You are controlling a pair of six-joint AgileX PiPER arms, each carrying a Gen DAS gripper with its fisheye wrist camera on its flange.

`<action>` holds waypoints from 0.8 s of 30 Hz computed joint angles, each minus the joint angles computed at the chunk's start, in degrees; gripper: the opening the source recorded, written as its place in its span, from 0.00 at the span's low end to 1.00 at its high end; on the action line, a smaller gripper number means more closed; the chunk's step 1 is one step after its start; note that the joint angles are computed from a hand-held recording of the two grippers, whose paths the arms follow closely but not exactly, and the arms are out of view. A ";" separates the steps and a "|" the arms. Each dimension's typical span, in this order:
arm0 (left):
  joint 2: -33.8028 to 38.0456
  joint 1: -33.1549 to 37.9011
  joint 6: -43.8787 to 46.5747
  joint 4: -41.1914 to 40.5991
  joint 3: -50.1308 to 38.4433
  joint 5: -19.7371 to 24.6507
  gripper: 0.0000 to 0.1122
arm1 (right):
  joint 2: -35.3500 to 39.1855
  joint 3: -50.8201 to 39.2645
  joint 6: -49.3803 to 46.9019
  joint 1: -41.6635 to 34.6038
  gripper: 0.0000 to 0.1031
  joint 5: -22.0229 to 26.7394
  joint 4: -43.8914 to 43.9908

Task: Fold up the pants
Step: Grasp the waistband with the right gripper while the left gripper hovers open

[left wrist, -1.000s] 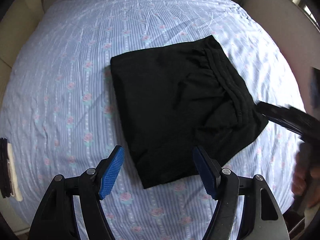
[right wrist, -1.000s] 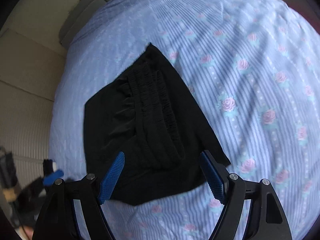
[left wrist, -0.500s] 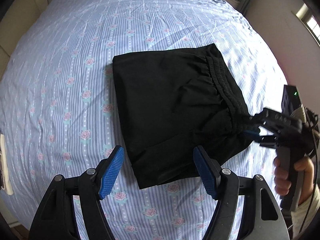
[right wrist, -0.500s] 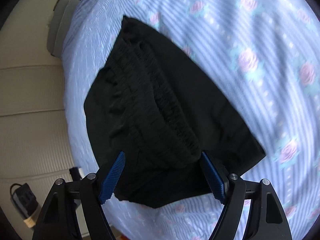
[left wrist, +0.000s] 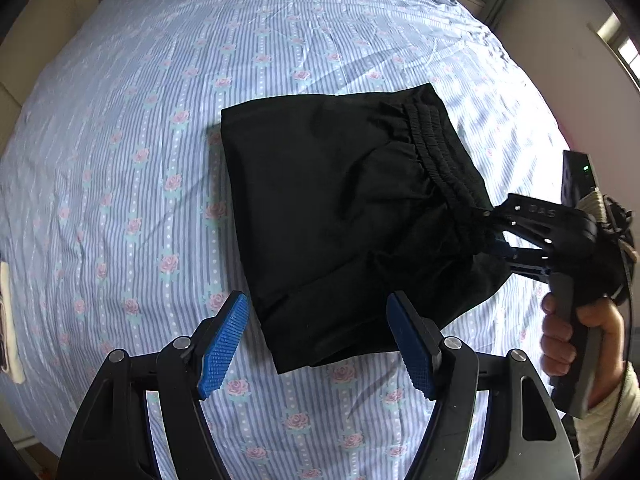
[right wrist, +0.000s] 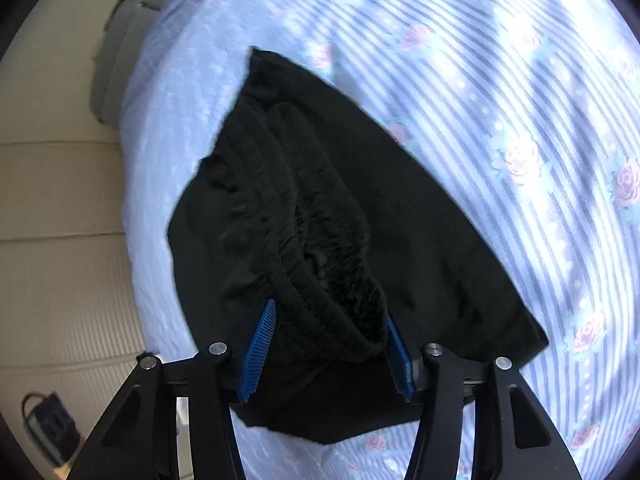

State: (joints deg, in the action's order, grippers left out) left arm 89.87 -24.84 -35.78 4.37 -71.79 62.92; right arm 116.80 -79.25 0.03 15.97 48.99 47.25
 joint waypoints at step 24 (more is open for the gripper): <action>1.46 -2.98 -2.82 2.37 -2.77 1.94 0.67 | -11.61 2.63 23.35 -0.09 0.62 3.53 -34.20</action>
